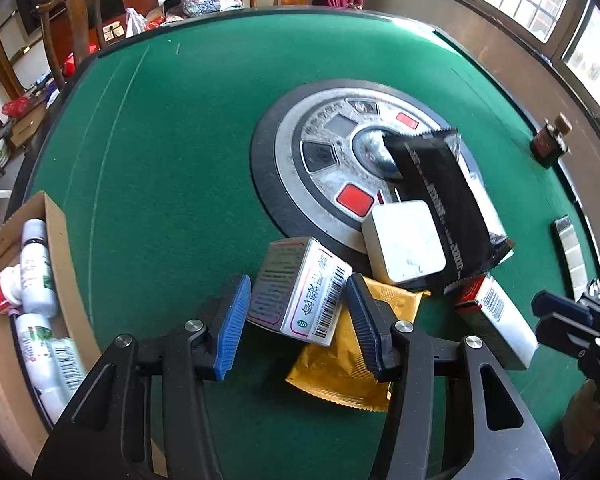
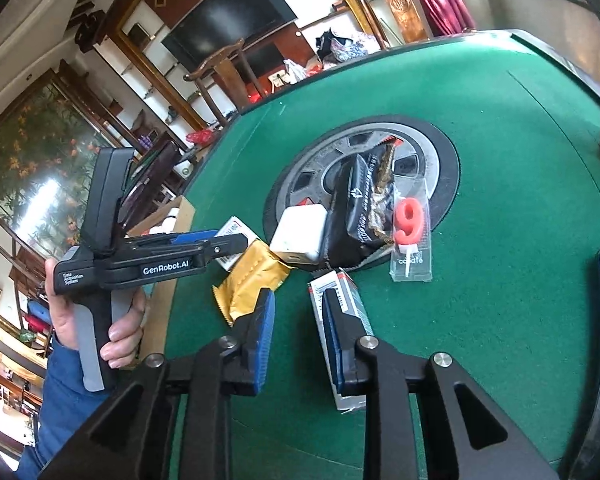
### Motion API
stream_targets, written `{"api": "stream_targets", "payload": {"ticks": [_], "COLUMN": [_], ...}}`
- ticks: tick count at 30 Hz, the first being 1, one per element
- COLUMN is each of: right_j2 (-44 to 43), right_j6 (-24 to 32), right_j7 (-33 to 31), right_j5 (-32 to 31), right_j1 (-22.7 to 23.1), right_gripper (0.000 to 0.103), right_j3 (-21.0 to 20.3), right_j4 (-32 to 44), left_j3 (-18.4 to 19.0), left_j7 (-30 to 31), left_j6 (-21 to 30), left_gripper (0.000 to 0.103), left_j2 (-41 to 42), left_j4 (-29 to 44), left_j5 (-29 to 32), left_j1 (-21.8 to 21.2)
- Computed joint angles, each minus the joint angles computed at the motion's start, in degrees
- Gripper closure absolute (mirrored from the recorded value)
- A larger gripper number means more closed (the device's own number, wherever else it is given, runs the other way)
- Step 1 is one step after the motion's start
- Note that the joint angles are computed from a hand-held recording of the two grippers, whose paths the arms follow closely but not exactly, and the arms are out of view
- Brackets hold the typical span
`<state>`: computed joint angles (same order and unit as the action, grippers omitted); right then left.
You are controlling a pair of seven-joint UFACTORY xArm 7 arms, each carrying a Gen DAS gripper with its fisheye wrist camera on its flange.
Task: Organize objects
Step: 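Grasp the white medicine box with the left gripper while the right gripper grasps the white-and-blue box, then lift both held boxes and carry them toward the cardboard box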
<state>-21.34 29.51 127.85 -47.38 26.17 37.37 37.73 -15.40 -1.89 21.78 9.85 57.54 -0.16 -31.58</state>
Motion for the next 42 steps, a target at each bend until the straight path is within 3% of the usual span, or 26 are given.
{"api": "stream_targets", "payload": {"ticks": [8, 13, 16, 17, 19, 20, 23, 26, 29, 33, 40, 42], "right_j2": [2.80, 3.40, 3.59, 3.55, 3.40, 3.26, 3.17, 3.57, 4.84, 6.82, 9.05, 10.46], "right_j6": [0.22, 1.22, 1.60, 1.76, 1.73, 1.80, 1.77, 2.57, 3.69, 7.17, 11.14, 15.17], "right_j7": [-2.62, -2.89, -3.15, -3.18, -3.18, -3.33, -3.55, -4.91, -7.12, -10.14, -12.94, -14.43], "right_j5": [2.05, 2.19, 1.93, 1.97, 1.94, 2.13, 2.31, 2.93, 3.05, 3.43, 3.51, 4.21], "right_j1": [1.59, 2.62, 3.07, 3.24, 3.47, 3.61, 3.80, 4.16, 4.69, 6.21, 8.96, 9.93], "right_gripper": [0.079, 0.079, 0.079, 0.079, 0.079, 0.079, 0.079, 0.079, 0.078, 0.077, 0.076, 0.072], "right_j3": [-2.16, -3.03, -3.45, -3.59, -3.83, -3.98, -4.04, -4.18, -4.48, -5.13, -6.91, -6.88], "right_j4": [0.21, 0.36, 0.41, 0.37, 0.20, 0.09, -0.03, 0.50, 1.76, 3.92, 6.25, 8.05], "left_j3": [-0.47, -3.19, -2.90, -2.56, -2.60, -1.61, -3.79, -2.71, -1.58, -0.47, -0.13, -0.09], "left_j7": [0.25, 7.82, 8.96, 8.37, 8.17, 7.44, 11.26, 10.29, 7.68, 1.39, -3.13, -3.77], "left_j6": [-4.22, -4.56, -3.74, -4.03, -4.24, -4.43, -5.77, -7.41, -7.31, -9.05, -9.99, -10.11], "left_gripper": [0.053, 0.052, 0.050, 0.051, 0.070, 0.070, 0.070, 0.070, 0.070, 0.070, 0.070, 0.070], "left_j2": [-0.66, -1.39, -0.69, -0.60, -0.90, -1.35, -3.62, -5.75, -5.71, -5.56, -5.39, -5.38], "left_j4": [-2.34, -3.68, -2.75, -2.74, -3.13, -3.71, -6.72, -9.36, -9.54, -10.20, -10.59, -10.65], "left_j5": [-1.62, -11.10, -13.31, -13.10, -14.71, -15.48, -24.43, -26.06, -23.27, -14.56, -8.37, -6.86], "left_j1": [0.35, 2.73, 2.64, 2.37, 2.64, 1.98, 4.61, 3.96, 2.97, 1.40, 1.17, 1.13]}}
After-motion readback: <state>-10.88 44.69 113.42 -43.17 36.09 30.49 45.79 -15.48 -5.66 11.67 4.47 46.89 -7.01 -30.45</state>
